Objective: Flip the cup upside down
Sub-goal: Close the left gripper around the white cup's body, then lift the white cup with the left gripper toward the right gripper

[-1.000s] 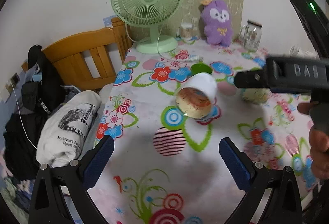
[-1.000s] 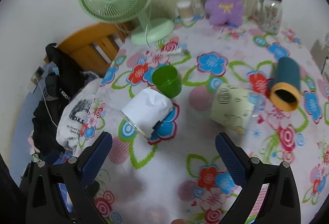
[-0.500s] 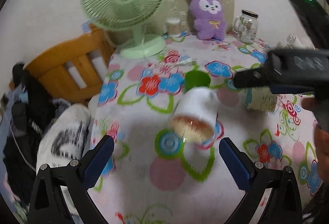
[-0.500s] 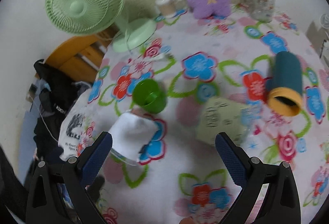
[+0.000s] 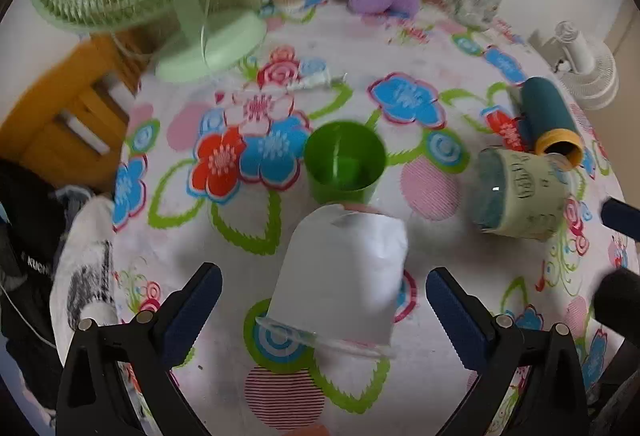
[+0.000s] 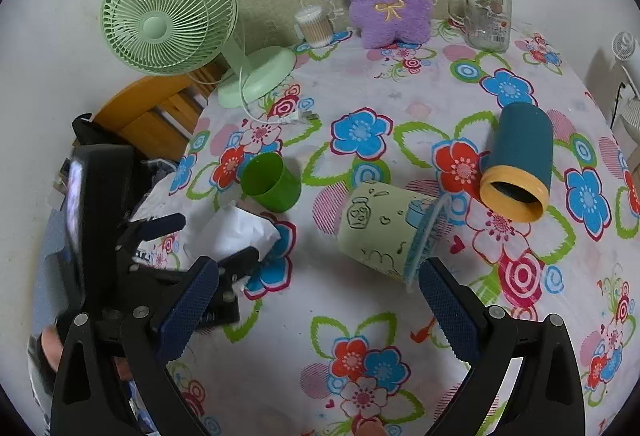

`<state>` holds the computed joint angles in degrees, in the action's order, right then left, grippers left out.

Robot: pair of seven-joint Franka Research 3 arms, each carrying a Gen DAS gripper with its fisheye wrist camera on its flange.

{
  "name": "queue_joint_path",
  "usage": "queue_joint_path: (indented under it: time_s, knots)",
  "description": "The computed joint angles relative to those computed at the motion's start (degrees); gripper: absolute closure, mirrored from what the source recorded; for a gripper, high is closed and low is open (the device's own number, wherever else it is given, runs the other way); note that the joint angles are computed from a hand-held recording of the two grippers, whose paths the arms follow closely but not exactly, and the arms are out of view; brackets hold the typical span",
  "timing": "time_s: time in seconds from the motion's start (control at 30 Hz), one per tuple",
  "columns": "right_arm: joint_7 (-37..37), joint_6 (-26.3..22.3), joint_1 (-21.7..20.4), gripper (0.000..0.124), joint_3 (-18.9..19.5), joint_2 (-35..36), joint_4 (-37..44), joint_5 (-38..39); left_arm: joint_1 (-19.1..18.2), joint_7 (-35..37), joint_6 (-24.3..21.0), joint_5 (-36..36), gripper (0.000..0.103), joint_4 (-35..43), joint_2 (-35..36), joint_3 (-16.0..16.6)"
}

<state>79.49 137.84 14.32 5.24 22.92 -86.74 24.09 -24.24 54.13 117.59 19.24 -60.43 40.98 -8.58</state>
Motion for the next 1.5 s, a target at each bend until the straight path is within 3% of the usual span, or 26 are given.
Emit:
queue_joint_path:
  time_s: [0.17, 0.23, 0.3, 0.47, 0.6, 0.93, 1.27, 1.5]
  knots:
    - [-0.17, 0.33, -0.56, 0.023, -0.13, -0.29, -0.77, 0.66, 0.9, 0.62, -1.29, -1.9, 0.005, 1.38, 1.15, -0.59]
    - [-0.12, 0.37, -0.71, 0.023, -0.18, -0.32, -0.88, 0.87, 1.96, 1.16, -1.7, -4.13, 0.025, 2.23, 1.84, -1.39]
    - [-0.22, 0.26, -0.84, 0.023, -0.19, -0.36, -1.01, 0.95, 2.94, 0.91, -1.13, -6.29, 0.034, 1.84, 1.75, -1.93]
    - [-0.81, -0.26, -1.34, 0.023, 0.01, -0.57, -1.55, 1.94, 3.02, -1.22, 1.16, -6.39, 0.037, -1.81, -0.72, -1.47]
    - [-2.1, -0.28, -1.91, 0.023, 0.17, -1.53, -2.87, 3.22, 3.89, -3.17, 5.98, -7.77, 0.037, -9.45, -5.86, -2.61]
    - [-4.38, 0.98, -3.0, 0.023, -0.36, -5.23, -8.75, 5.42, 1.88, -12.68, 16.76, -8.13, 0.037, -25.72, -16.81, -5.18]
    - [-10.41, 3.83, -3.5, 0.023, -1.59, -12.69, -20.36, 6.0, -3.15, -28.17, 19.61, 0.2, 0.036, -28.09, -18.02, -4.24]
    - [-9.2, 5.88, -5.21, 0.023, -3.6, -15.22, -24.61, 6.29, -3.06, -28.46, 23.8, -5.3, 0.036, -25.97, -13.33, -6.92]
